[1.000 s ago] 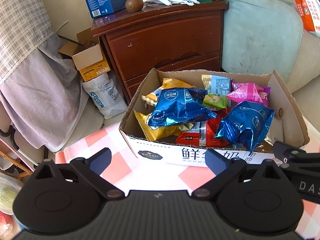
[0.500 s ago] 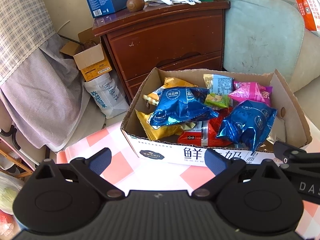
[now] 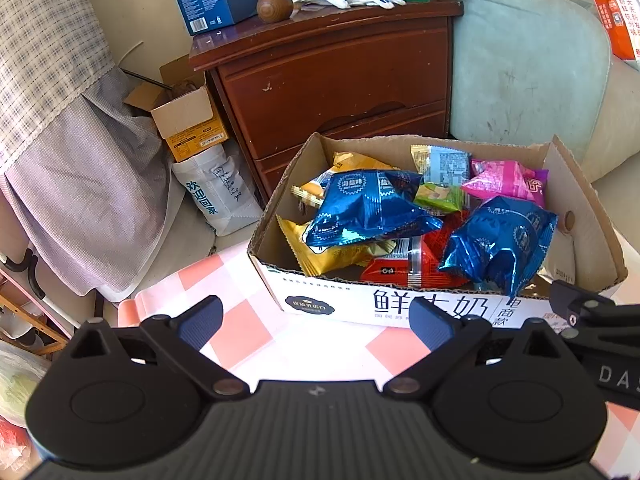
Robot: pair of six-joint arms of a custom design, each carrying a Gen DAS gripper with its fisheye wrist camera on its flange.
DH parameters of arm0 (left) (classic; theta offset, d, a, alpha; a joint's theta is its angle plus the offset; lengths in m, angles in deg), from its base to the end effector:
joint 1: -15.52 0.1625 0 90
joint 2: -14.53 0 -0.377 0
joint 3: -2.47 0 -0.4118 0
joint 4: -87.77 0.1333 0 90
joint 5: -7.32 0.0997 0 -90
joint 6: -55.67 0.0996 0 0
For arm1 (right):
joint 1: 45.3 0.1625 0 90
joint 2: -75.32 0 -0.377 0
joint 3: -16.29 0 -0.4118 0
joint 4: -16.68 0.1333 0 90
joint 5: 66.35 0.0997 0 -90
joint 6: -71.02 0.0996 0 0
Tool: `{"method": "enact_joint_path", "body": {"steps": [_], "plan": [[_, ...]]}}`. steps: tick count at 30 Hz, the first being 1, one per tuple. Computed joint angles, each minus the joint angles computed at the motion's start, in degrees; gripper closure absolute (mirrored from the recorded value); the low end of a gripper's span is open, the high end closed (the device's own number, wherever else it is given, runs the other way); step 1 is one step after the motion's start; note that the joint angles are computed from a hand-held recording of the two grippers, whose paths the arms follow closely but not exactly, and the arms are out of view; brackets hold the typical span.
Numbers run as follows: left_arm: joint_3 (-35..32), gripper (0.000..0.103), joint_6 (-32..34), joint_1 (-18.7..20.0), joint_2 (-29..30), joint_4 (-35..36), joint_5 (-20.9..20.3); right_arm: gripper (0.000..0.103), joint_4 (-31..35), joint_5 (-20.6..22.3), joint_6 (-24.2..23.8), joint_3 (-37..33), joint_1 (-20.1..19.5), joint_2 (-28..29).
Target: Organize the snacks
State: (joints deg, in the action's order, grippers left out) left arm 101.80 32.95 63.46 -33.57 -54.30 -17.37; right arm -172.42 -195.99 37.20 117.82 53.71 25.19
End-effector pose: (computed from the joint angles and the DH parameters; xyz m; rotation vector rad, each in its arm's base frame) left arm -0.2424 -0.6028 0.0819 0.3397 2.0516 -0.7268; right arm 0.1664 -0.6038 0.1521 0.4753 -2.1686 0.7769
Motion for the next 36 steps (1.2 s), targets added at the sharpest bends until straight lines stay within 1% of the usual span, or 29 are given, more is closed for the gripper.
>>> {"method": "enact_joint_path", "body": {"steps": [18,25,32,36], "plan": [[4.55,0.005,-2.13,-1.10,-3.72,3.84,1.66,0.005,-1.39,-0.70,-2.95,2.95,1.28,-0.42],[7.13,0.005,-3.71,-1.79,-6.03,5.83,2.08,0.005,-2.93,-1.23,-6.10,4.63,2.34,-0.46],[10.19,0.005,-8.15,-2.71,-9.00,10.07,2.26,0.005,-3.96,-1.17,-7.70,7.32,3.16,-1.25],[12.53,0.005,-12.61,-3.40,-11.16,14.16,1.99,0.005,-4.09,-1.11,-8.70,9.64,3.53,-2.06]]}}
